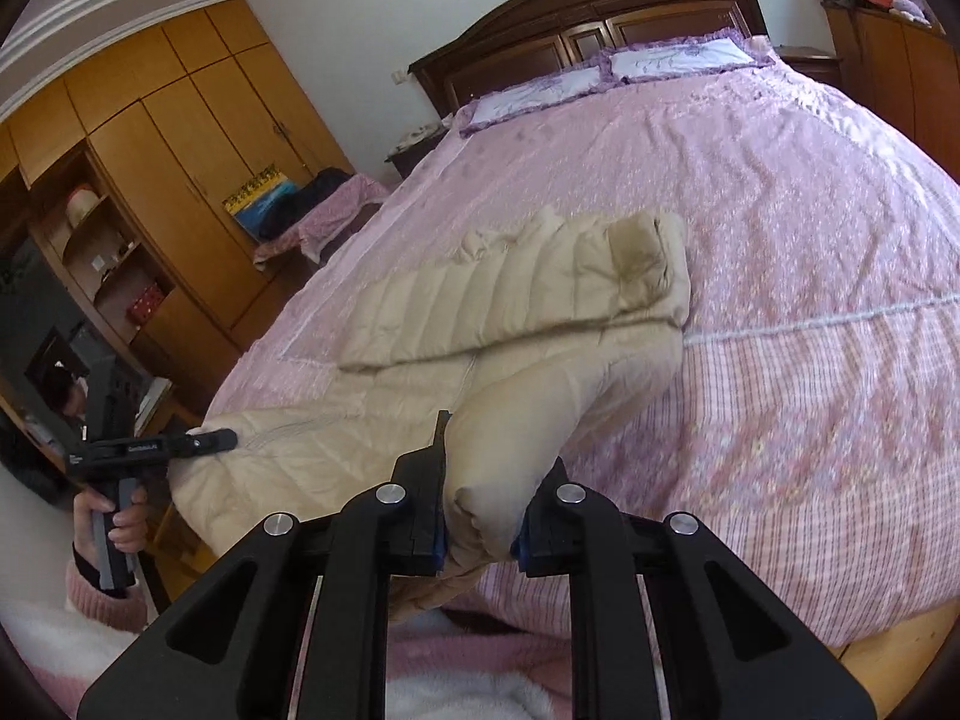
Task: Fold large clothes
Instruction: 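Lift the hem with both grippers and fold it toward the collar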
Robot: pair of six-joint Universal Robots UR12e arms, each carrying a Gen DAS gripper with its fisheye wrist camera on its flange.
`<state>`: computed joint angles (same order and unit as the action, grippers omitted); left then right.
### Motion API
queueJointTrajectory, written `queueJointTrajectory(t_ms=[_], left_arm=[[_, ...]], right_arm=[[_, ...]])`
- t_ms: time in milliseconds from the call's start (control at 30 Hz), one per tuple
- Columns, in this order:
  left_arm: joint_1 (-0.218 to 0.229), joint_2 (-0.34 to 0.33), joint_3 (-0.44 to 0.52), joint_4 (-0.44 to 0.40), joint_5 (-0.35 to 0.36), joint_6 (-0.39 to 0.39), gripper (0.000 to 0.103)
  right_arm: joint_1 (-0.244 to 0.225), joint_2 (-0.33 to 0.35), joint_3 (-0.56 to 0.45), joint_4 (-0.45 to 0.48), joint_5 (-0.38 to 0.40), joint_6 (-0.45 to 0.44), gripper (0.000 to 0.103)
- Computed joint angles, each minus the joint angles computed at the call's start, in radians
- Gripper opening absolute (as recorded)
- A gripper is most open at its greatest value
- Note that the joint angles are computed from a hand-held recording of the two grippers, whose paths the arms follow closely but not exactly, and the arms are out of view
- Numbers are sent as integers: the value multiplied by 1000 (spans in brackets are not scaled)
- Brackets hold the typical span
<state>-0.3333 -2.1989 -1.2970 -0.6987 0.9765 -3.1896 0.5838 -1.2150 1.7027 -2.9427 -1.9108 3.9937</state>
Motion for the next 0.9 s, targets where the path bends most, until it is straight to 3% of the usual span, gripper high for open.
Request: queueJointTrajectory(t_ms=[267,467,733,900], left_arm=[[-11,-67,123,60,10,-47,14],[-34,-143,280,48,105,-41,14],[-57,-269,488,-22,181,-49,14],[-70,-356,619,-80,236,-51,14]], right_arm=[[-38,13,-33,-13,-17,-32,17],[-70,26,-60,-12,-36,-62,17],[-115,65,-90,27,-87,-38,17],[-139,95,-112,64,-78,-37,17]])
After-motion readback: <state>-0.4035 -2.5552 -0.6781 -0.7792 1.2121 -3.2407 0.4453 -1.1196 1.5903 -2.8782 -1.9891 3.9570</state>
